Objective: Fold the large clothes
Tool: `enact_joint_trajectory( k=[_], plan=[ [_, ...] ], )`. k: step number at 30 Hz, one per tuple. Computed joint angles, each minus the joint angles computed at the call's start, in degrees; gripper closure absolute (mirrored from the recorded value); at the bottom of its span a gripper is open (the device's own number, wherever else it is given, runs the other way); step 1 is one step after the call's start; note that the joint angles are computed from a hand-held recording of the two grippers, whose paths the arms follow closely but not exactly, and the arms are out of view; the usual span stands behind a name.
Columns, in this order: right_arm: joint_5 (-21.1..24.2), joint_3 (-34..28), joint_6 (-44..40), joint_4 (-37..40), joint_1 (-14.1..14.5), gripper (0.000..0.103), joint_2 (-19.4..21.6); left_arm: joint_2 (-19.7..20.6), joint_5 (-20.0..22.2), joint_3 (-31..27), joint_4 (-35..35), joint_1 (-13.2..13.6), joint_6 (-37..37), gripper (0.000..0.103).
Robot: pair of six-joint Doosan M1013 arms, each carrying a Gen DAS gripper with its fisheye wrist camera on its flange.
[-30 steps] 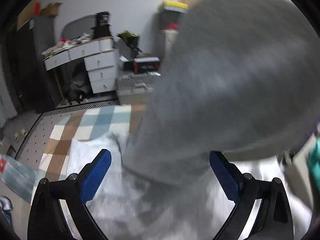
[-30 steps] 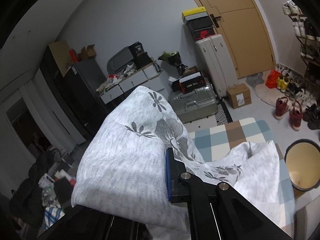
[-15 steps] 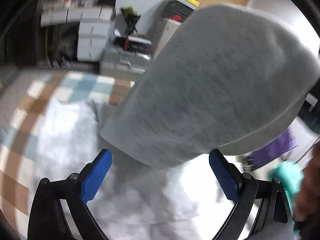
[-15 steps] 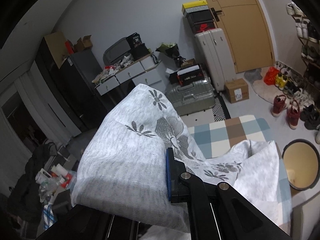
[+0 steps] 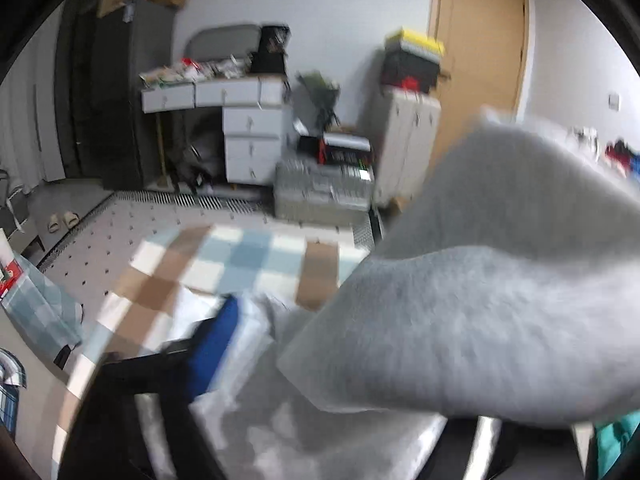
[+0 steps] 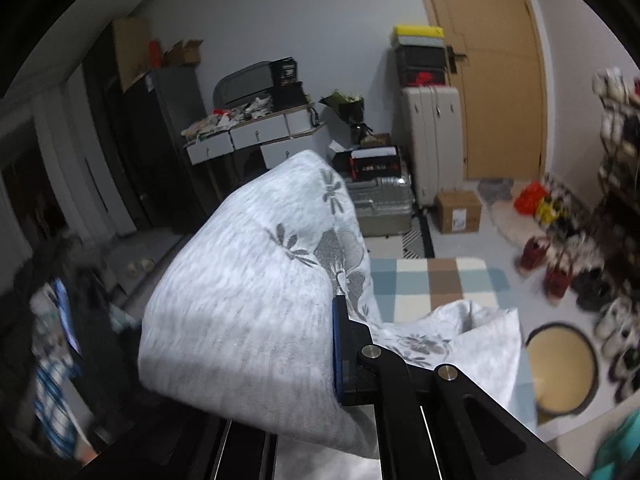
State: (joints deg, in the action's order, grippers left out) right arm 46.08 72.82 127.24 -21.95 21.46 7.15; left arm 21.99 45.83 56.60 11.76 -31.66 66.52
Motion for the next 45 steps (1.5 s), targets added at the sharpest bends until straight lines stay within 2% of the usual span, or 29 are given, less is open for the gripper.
enact_joint_trajectory(
  k=[2, 5, 7, 10, 13, 15, 17, 19, 21, 22, 23, 24, 25, 27, 28, 29, 32, 36, 37, 38, 40, 42, 43, 44, 45],
  plan=[
    [-1.0, 0.9, -0.2, -0.9, 0.8, 0.099, -0.5, -0.1, 1.5, -0.6, -7.3, 1.9, 4.8, 0.082],
    [-3.2, 3.4, -1.0, -1.2, 2.3, 0.099, -1.8, -2.1, 2.3, 2.1, -12.3, 2.9, 8.7, 0.091],
    [-4.1, 5.8, 0.5, -3.6, 3.8, 0.099, -2.8, -3.6, 3.0, 4.9, -13.9, 2.9, 11.0, 0.092],
    [-4.2, 10.5, 3.7, -3.3, 5.1, 0.099, -4.5, -4.9, 5.7, 8.3, -18.0, 2.9, 13.1, 0.091],
    [-3.1, 14.2, 4.8, 1.0, 5.1, 0.099, -5.1, -5.7, 9.5, 11.6, -20.4, 3.0, 13.3, 0.086],
    [-2.4, 16.3, 6.4, 3.2, 5.0, 0.099, -5.4, -5.5, 13.1, 12.4, -23.0, 3.5, 11.7, 0.069],
    [-0.6, 17.6, 8.4, 2.9, 5.6, 0.095, -5.1, -4.3, 18.9, 12.2, -30.1, 4.9, 12.8, 0.065],
    [1.9, 18.0, 9.6, 2.8, 5.8, 0.094, -4.6, -3.3, 24.7, 11.3, -33.4, 5.7, 13.4, 0.062],
    [4.8, 18.0, 11.3, 2.2, 6.3, 0.092, -4.2, -3.7, 26.3, 11.9, -36.5, 6.3, 15.9, 0.061],
    [5.9, 18.1, 12.1, 2.5, 6.3, 0.089, -4.2, -4.2, 25.9, 12.4, -37.3, 6.5, 17.8, 0.059],
    [5.8, 18.9, 12.6, 3.4, 6.5, 0.082, -4.8, -5.0, 24.6, 13.2, -37.3, 6.6, 19.2, 0.048],
    [5.5, 19.3, 12.8, 3.8, 6.5, 0.081, -5.2, -5.6, 23.4, 13.7, -36.7, 6.6, 20.0, 0.034],
    [5.7, 19.6, 13.2, 3.8, 6.7, 0.078, -5.5, -6.3, 21.7, 14.5, -36.5, 6.7, 20.8, 0.029],
    [7.5, 19.4, 12.5, 5.0, 7.0, 0.062, -6.0, -7.5, 18.7, 15.8, -37.1, 7.3, 21.5, 0.026],
    [7.6, 19.6, 11.5, 6.3, 7.0, 0.045, -6.4, -7.4, 18.7, 15.8, -38.0, 7.7, 21.9, 0.026],
    [8.5, 19.6, 10.8, 6.7, 7.5, 0.034, -6.6, -7.5, 19.1, 15.8, -39.5, 8.2, 22.2, 0.026],
    [10.6, 20.1, 11.1, 3.7, 9.2, 0.032, -8.1, -7.0, 19.3, 14.9, -39.6, 8.9, 21.6, 0.026],
    [6.2, 19.9, 12.3, 2.3, 8.7, 0.032, -10.0, -5.7, 19.8, 13.2, -37.8, 8.8, 21.9, 0.026],
    [5.1, 19.3, 13.8, 1.2, 8.3, 0.029, -10.0, -5.2, 19.5, 12.8, -36.5, 8.7, 21.6, 0.026],
    [3.8, 18.7, 14.4, 1.7, 7.3, 0.023, -9.6, -4.8, 19.5, 12.2, -35.8, 8.5, 21.0, 0.026],
    [1.9, 17.1, 14.2, 6.1, 5.0, 0.02, -8.2, -4.6, 20.0, 12.1, -35.8, 8.6, 20.3, 0.026],
    [1.3, 15.1, 12.6, 12.8, 2.4, 0.023, -6.0, -4.9, 20.5, 12.6, -36.6, 9.2, 20.4, 0.026],
    [1.2, 13.8, 11.5, 17.2, 1.1, 0.043, -4.5, -5.1, 20.5, 12.9, -36.6, 9.4, 20.4, 0.026],
    [0.8, 13.2, 10.7, 19.5, 0.6, 0.078, -3.8, -5.7, 20.6, 13.5, -36.8, 10.1, 21.0, 0.026],
    [2.3, 11.3, 8.9, 22.0, 0.0, 0.092, -2.3, -5.7, 20.6, 13.6, -36.5, 10.1, 20.9, 0.026]
  ],
)
